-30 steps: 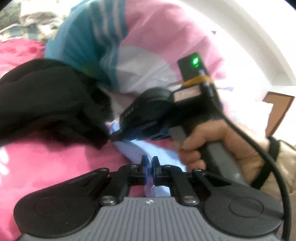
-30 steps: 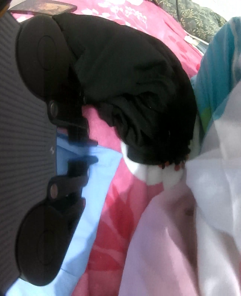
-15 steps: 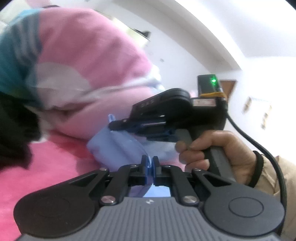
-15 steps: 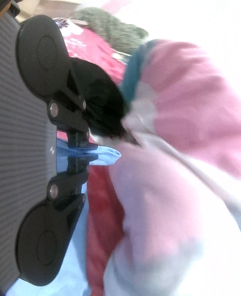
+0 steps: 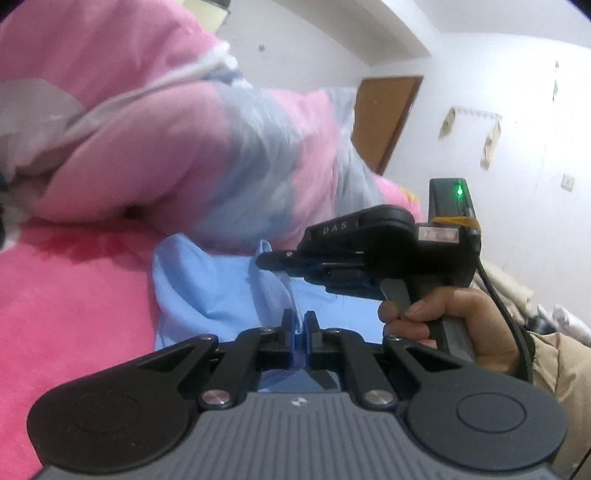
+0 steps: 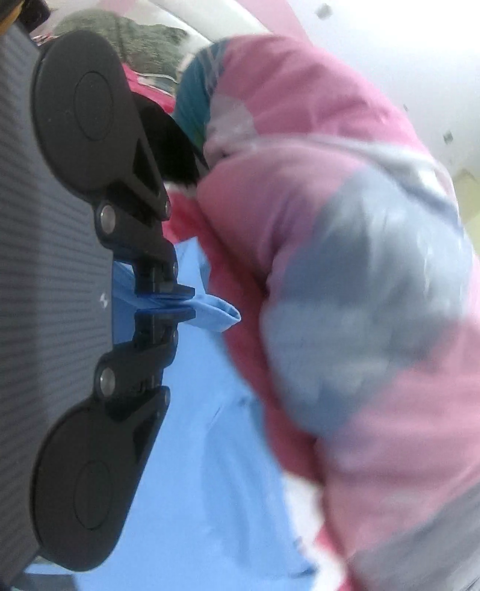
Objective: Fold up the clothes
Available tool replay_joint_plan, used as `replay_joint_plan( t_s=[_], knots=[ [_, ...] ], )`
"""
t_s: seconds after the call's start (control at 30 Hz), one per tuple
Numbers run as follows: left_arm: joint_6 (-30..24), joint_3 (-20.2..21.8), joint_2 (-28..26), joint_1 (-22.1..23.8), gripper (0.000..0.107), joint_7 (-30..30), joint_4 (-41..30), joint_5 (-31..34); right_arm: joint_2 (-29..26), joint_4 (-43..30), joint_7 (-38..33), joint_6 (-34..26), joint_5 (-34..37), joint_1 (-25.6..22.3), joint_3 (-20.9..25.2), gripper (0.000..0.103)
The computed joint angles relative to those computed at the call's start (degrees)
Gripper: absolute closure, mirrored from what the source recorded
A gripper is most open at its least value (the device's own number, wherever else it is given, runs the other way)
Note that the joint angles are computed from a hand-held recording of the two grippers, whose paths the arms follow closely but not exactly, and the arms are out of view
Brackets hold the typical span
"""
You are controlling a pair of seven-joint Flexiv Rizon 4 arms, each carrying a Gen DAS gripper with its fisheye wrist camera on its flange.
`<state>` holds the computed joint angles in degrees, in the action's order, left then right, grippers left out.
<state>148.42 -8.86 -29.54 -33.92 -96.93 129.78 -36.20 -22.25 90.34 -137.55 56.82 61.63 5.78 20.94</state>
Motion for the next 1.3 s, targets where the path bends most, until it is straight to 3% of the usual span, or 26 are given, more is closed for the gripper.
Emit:
replay_joint_plan(
  t_s=[0.23,0.37,0.43,0.5,0.67,0.77,0.83,1.0,1.1,1.3],
  knots=[
    [-3.58,-0.23,0.08,0.76,0.101,-0.19,-0.6,1.53,-2.2,0.32,2.47,1.68,0.95,-0.68,-0.15,0.1],
    [-5.95,-0.29,0.21,1.5,0.1,-1.56,-0.84,3.52,-2.11,0.74,0.4,3.05,2.15,-2.02,0.46,0.1],
    [-7.06,-0.44,0.46,2.37,0.093,-3.35,-0.64,5.11,-2.08,0.79,-0.35,4.2,2.34,-2.02,0.44,0.1],
    [-7.23,-0.28,0.66,2.71,0.08,-5.1,-0.38,5.9,-2.5,0.41,0.11,4.06,1.47,-1.98,0.14,0.1],
    [-4.98,0.45,1.14,2.85,0.079,-8.39,0.72,6.77,-4.08,-0.51,5.21,0.64,-5.71,-1.09,-1.46,0.096],
    [-4.55,1.13,2.31,0.96,0.079,-7.47,2.13,1.65,-4.15,-0.48,8.51,-0.77,-7.54,-2.17,-1.34,0.094],
    [-6.26,1.29,3.47,-0.91,0.079,-5.77,2.86,-5.21,-3.48,-0.38,8.93,-3.24,-6.49,-4.31,-0.67,0.085],
    [-9.23,0.85,4.59,-3.65,0.079,-3.21,3.56,-18.15,1.44,2.08,7.51,-15.14,-7.84,-7.26,-1.56,0.079],
    [-9.28,0.52,4.31,-4.97,0.079,0.51,2.51,-22.96,4.74,4.45,6.59,-20.74,-9.91,-6.45,-3.28,0.076],
    [-9.75,-1.28,4.27,-6.19,0.079,6.53,1.12,-31.1,8.33,10.41,6.17,-18.4,-14.78,-1.03,-5.94,0.076]
  ],
)
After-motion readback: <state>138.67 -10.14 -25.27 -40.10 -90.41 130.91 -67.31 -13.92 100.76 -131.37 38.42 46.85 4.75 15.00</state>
